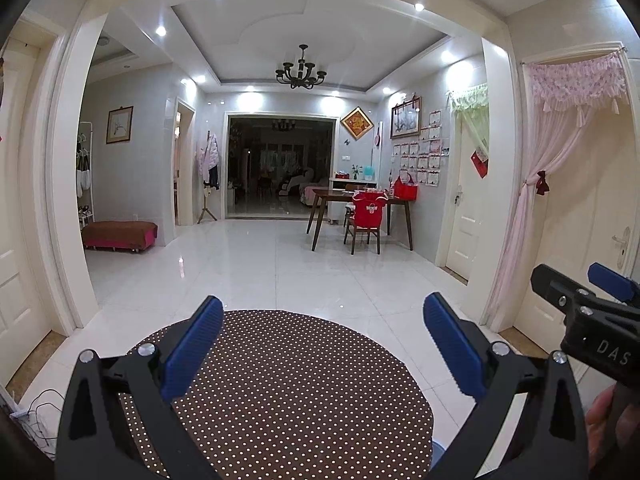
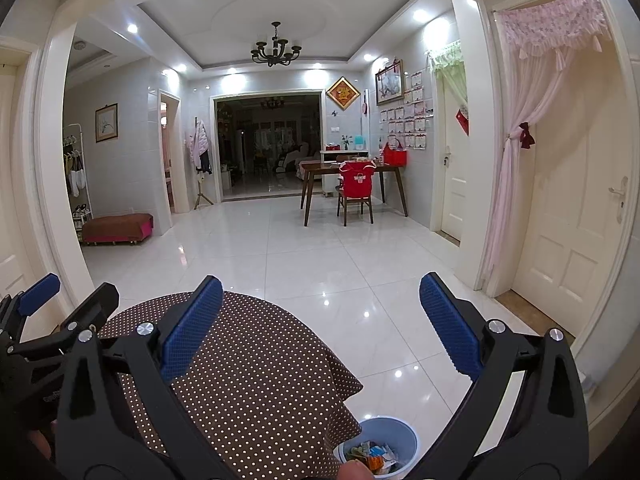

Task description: Collect trash

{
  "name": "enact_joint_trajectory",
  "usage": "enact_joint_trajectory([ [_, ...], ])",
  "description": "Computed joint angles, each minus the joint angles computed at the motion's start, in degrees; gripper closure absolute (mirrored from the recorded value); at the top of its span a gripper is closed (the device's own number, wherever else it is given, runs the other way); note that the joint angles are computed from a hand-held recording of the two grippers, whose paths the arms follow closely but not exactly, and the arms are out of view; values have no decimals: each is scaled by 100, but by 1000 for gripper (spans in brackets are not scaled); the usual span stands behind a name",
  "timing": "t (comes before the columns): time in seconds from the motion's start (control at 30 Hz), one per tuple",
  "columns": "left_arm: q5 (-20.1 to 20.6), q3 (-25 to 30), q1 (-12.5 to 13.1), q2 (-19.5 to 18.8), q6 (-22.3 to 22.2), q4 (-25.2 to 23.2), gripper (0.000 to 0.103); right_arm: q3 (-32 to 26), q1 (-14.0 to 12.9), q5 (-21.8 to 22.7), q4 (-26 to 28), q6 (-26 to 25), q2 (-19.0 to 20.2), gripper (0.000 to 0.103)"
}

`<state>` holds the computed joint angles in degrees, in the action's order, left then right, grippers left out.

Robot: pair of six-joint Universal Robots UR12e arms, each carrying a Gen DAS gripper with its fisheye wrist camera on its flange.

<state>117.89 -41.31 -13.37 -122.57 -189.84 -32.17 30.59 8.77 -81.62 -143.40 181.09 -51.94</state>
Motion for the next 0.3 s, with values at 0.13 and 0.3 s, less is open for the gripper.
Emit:
enact_joint_trajectory([
  [0.13, -7, 4, 12, 11, -44, -80, 5, 25, 4, 6, -12, 10, -11, 6],
  [0.3, 20, -23, 25, 35, -44, -106, 5, 14, 7, -10, -5, 9, -6, 6],
])
